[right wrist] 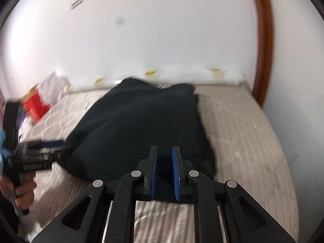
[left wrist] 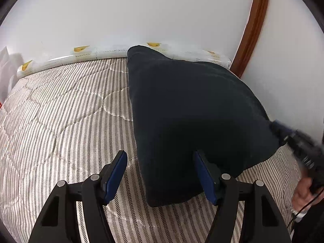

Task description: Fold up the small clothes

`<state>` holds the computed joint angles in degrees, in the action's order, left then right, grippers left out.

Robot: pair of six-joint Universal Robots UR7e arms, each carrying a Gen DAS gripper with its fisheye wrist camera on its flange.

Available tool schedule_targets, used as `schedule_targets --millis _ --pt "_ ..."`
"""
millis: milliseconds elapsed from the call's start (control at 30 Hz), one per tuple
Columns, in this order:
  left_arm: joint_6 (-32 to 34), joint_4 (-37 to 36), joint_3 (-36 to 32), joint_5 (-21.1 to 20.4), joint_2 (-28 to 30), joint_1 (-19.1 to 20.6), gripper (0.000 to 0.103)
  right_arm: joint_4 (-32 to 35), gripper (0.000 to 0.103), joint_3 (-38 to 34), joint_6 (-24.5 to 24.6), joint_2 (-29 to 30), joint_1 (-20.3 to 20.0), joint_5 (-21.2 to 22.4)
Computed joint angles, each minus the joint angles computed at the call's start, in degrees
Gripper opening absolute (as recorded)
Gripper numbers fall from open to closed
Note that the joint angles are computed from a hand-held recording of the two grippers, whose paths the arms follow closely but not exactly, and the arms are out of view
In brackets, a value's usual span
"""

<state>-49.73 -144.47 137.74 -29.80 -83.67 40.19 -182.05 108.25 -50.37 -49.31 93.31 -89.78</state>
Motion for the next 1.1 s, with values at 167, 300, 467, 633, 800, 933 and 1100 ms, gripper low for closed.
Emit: schedule_targets --millis 167,300,467,633,800,933,1100 --pt "2.9 -3.9 0.9 -2.0 -0.6 0.7 0.067 -0.8 0.011 -0.9 1.6 2.4 0.5 -5.2" --pt "3.9 -4.2 0.8 -2.3 -0.9 0.6 0.066 -2.9 0.01 -1.4 1.2 4.0 1.7 -8.5" --pt "11.0 -11.6 1.2 -3.3 -0.7 0.1 0.066 -2.1 0.01 -1.3 3.1 3.1 2.1 -9.6" --pt "12.1 -9.4 -0.2 -2.7 1.8 1.0 0.07 -6.6 0.011 0.0 3.3 2.4 2.0 -10.6" --pt "12.0 -8.3 0.1 -3.9 1.1 1.5 0.071 -6.8 0.011 0.4 2.7 2.7 1.5 -11.0" --pt "10.1 -5.1 0.5 -4.8 -1.1 1.0 0.071 -3.7 0.011 0.2 5.8 1.1 1.6 -11.6" --pt "3.0 3.4 1.0 -3.9 -5.1 -2.3 0.07 -3.5 0.019 1.3 7.9 -0.3 2.6 -14.6"
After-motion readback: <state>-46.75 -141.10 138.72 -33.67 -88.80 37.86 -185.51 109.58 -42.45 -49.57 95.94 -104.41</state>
